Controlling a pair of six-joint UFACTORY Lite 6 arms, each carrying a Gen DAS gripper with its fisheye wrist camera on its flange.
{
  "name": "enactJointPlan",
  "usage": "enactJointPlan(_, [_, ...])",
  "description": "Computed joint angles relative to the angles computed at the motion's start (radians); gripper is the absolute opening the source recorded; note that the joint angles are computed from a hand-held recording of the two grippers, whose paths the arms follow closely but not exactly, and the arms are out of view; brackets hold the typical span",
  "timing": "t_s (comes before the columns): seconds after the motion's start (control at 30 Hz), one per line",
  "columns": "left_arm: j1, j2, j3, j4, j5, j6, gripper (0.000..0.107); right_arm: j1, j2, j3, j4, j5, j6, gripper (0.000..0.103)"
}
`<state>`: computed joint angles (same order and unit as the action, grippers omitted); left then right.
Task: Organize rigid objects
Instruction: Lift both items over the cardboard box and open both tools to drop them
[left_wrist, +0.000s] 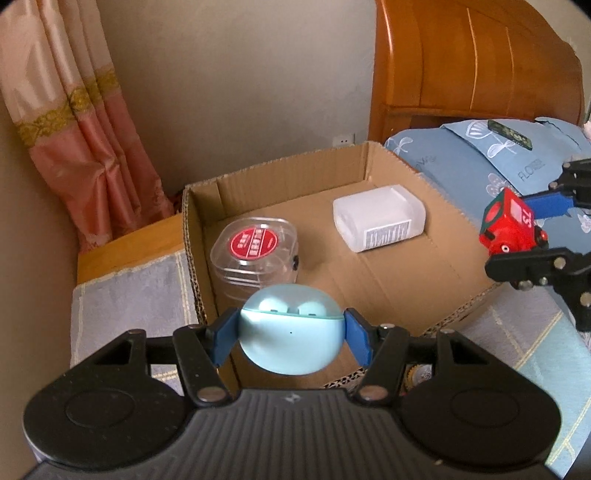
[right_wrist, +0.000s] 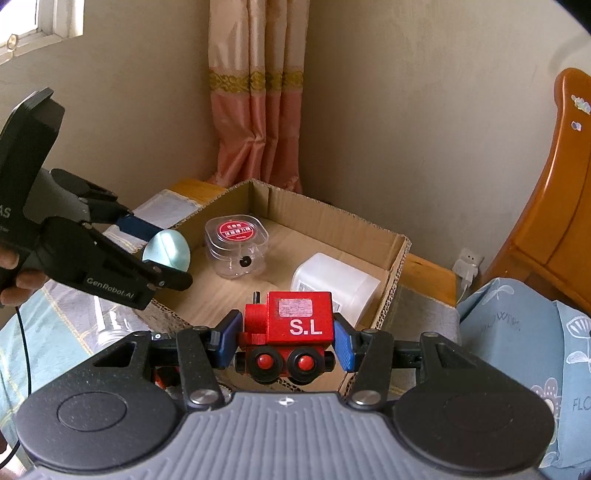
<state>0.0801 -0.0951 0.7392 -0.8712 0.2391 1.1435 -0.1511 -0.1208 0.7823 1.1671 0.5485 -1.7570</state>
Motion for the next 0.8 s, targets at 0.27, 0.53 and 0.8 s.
enactJointPlan(0.27, [0.021, -0.028, -0.021, -0.18, -0.011, 0.165, 0.088, 0.041, 0.054, 0.036, 0.013, -0.051, 0.028, 0.057])
enactJointPlan(0.53, [0.055, -0.19, -0.134, -0.275, 0.02, 0.302, 0.094, 0.068, 0.105, 0.081, -0.007, -0.071, 0.073, 0.057])
enactJointPlan(0.8, [0.096, -0.338, -0.229, -0.202, 0.065, 0.265, 0.095, 0.134, 0.136, 0.113, 0.081, -0.142, 0.048, 0.076])
